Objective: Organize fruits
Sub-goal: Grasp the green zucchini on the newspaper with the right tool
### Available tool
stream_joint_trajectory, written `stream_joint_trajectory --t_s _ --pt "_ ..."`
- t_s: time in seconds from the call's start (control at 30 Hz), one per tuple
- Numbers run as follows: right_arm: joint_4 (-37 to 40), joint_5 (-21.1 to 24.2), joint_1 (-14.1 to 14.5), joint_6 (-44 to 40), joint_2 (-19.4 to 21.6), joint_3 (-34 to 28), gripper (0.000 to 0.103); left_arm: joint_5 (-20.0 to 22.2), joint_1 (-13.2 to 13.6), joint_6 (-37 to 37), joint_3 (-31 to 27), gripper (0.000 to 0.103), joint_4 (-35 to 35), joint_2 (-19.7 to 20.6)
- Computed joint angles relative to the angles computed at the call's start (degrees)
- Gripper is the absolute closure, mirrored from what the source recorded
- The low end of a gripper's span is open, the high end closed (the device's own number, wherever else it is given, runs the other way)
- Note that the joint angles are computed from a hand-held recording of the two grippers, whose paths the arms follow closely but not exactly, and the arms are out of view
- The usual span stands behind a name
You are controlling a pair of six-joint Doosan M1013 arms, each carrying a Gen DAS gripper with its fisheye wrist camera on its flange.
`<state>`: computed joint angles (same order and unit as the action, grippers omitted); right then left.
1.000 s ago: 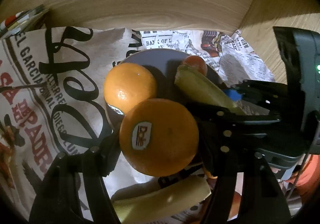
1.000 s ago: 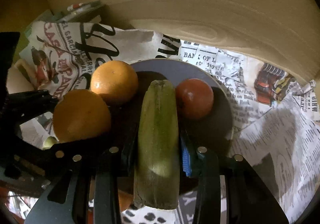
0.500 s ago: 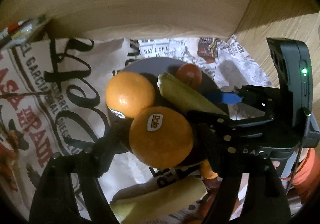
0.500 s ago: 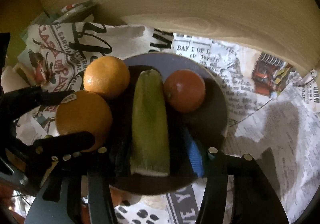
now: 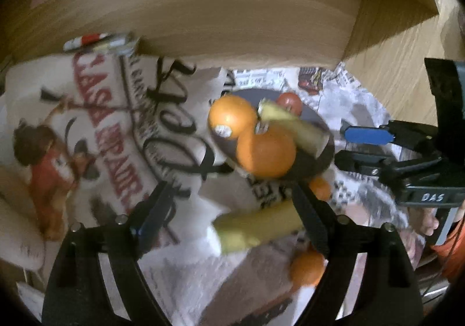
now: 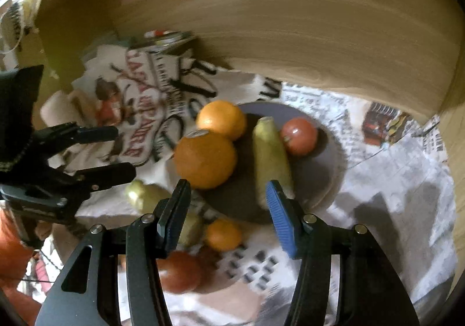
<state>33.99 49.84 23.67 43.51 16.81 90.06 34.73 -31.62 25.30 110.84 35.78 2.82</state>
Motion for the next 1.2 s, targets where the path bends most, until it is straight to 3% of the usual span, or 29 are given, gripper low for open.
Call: stream_joint_trajectory --t_s 0.13,0.3,0.53,0.6,0.8,0.97,1.2 --pt "-0.49 1.22 0.84 -0.04 -0.43 1.56 0.052 1.37 -1.2 -3.25 2.38 0.019 1.88 -0.75" --pt "-2.92 3.09 2.23 2.09 0.56 2.06 0.053 -1.51 -0.43 -2.26 4.8 0.046 -1.72 -1.59" --pt "-5.55 3.88 3.38 5.09 1.62 1.57 0.065 -7.74 0.91 5.4 6.02 0.065 -9.26 -1.42" --pt "-5.62 3.66 3.5 5.41 1.68 1.55 0.066 -8.37 1.08 7.96 5.62 0.076 -11.36 -0.75" --pt "-5.75 2.14 3.71 5.86 1.1 1.84 0.07 -7.78 0.8 3.25 5.32 0.076 -6.66 -0.15" --pt "-4.75 -1.15 3.48 3.25 -0.97 3.09 0.07 -4.92 -1.38 -1.73 4.22 0.076 0.44 -0.9" --pt "-1.7 -2.54 -0.48 2.13 -4.56 5.95 0.07 -6.47 -2.88 2.69 0.81 0.076 -1.82 0.1"
